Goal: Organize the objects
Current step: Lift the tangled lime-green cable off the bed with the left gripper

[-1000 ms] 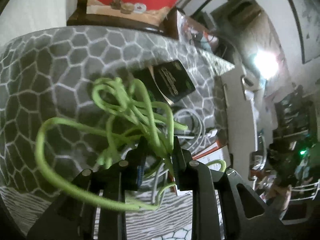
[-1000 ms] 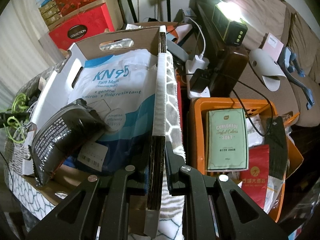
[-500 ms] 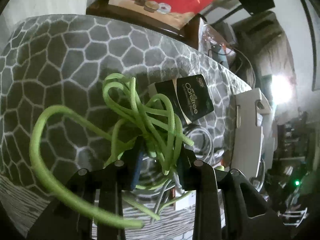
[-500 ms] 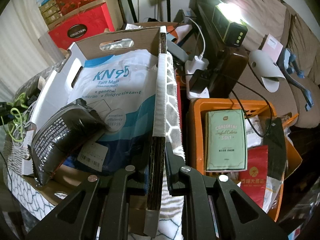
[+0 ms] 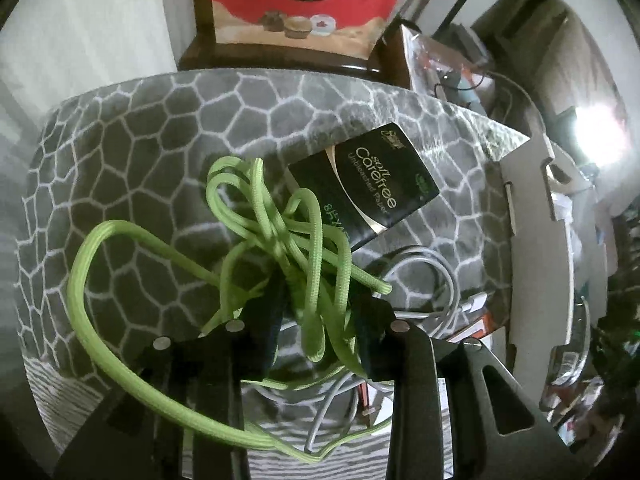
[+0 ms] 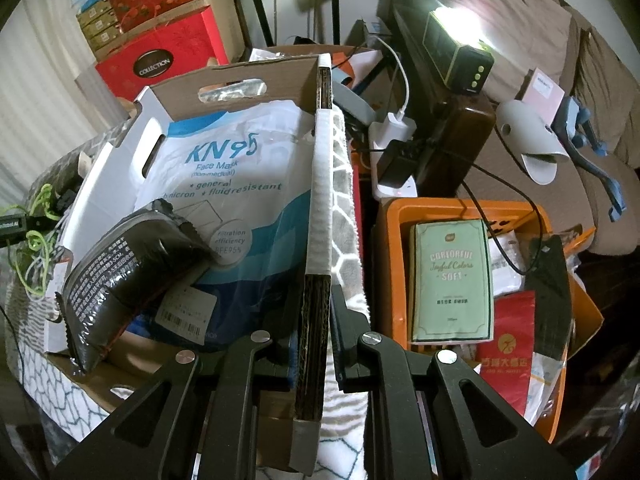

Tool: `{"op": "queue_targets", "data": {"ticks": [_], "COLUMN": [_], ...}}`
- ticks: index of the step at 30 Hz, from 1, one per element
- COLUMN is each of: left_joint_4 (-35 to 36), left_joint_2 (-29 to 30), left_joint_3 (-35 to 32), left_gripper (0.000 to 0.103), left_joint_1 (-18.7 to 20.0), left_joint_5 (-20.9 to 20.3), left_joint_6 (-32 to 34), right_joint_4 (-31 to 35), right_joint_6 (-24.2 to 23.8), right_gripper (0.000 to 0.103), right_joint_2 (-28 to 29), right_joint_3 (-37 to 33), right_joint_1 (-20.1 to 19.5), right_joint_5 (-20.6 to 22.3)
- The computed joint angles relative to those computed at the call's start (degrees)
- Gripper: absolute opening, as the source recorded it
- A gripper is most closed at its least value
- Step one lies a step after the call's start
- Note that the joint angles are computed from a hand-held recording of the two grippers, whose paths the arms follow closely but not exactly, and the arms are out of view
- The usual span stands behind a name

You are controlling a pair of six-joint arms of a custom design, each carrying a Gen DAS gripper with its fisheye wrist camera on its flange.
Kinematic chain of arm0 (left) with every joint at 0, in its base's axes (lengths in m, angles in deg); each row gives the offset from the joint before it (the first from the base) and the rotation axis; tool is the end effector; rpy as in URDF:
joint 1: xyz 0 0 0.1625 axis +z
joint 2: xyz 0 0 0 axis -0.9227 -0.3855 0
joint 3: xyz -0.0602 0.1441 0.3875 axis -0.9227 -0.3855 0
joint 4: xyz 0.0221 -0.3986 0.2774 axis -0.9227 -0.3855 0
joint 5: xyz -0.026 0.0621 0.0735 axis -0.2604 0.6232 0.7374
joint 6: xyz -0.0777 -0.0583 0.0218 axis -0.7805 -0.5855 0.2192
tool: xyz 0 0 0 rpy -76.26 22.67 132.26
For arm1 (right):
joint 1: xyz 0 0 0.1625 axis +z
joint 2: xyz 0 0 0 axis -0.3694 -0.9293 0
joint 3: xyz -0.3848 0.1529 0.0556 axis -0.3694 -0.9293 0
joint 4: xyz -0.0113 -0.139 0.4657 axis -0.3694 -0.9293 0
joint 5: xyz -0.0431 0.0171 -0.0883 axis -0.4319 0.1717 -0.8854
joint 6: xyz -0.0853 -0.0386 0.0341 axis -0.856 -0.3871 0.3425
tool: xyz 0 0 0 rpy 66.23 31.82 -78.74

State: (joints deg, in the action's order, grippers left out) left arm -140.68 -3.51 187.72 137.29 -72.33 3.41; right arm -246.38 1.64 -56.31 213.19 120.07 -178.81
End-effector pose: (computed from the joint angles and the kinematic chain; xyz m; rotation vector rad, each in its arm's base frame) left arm -0.0218 -0.6222 0.1817 0.0991 2.5292 -0.3306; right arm 0.1437 -0.5112 0.1047 0.2250 -2.3529 0.5335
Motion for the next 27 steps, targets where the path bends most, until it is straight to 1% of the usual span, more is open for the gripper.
{"op": "queue_targets", "data": {"ticks": [2, 3, 4, 5, 6, 10, 14, 15, 17, 19, 22, 25, 27], "left_joint_4": [-1.92, -3.12, -3.97, -4.38, -4.23, -4.01, -5.09, -5.41, -5.68, -6.18, -6.34, -5.61, -2.73], "left_joint_2": [0.3, 0.55, 0.74, 0.59, 0.29, -1.9, -5.34, -5.9, -7.41, -8.61, -9.72, -9.79, -8.96], "left_joint_3": [1.3, 2.04, 2.4, 2.58, 2.53, 2.52, 3.66, 3.72, 3.85, 3.84, 3.32, 2.57, 1.99], "left_gripper": [0.029, 0.027, 0.025, 0.022, 0.02, 0.019, 0.014, 0.011, 0.011, 0.011, 0.011, 0.011, 0.011], "left_joint_1": [-1.03, -1.65, -1.9, -1.89, -1.67, -0.39, -0.76, -0.94, -1.33, -1.74, -1.72, -1.89, -1.98], "left_joint_5": [2.8, 4.6, 5.31, 4.83, 4.07, -0.67, -3.01, -3.1, -3.97, -3.98, -5.37, -5.18, -3.47], "left_joint_6": [1.76, 2.89, 3.51, 3.56, 3.23, 2.76, 3.56, 3.84, 4.05, 4.41, 4.52, 4.66, 4.23], "right_joint_4": [0.08, 0.17, 0.1, -0.05, -0.07, 0.13, 0.2, 0.22, 0.33, 0.52, 0.45, 0.54, 0.65], "right_joint_6": [0.15, 0.35, 0.29, 0.0, 0.04, -0.07, -0.13, -0.1, 0.1, 0.2, 0.21, 0.29, 0.29], "right_gripper": [0.012, 0.012, 0.012, 0.012, 0.012, 0.012, 0.012, 0.012, 0.012, 0.012, 0.012, 0.012, 0.012], "right_joint_2": [-0.08, -0.03, 0.03, -0.03, 0.02, 0.07, -0.06, -0.09, -0.11, -0.13, -0.13, -0.02, -0.1], "right_joint_3": [0.02, -0.01, -0.03, 0.02, 0.02, -0.09, -0.12, -0.11, -0.17, -0.29, -0.28, -0.38, -0.37], "right_joint_1": [-0.06, 0.0, 0.07, -0.03, 0.02, 0.1, 0.0, 0.02, 0.03, 0.12, 0.1, 0.17, 0.19], "right_joint_5": [0.18, 0.21, 0.09, 0.04, -0.03, -0.37, -0.26, -0.21, -0.1, -0.07, -0.05, -0.17, -0.22]}}
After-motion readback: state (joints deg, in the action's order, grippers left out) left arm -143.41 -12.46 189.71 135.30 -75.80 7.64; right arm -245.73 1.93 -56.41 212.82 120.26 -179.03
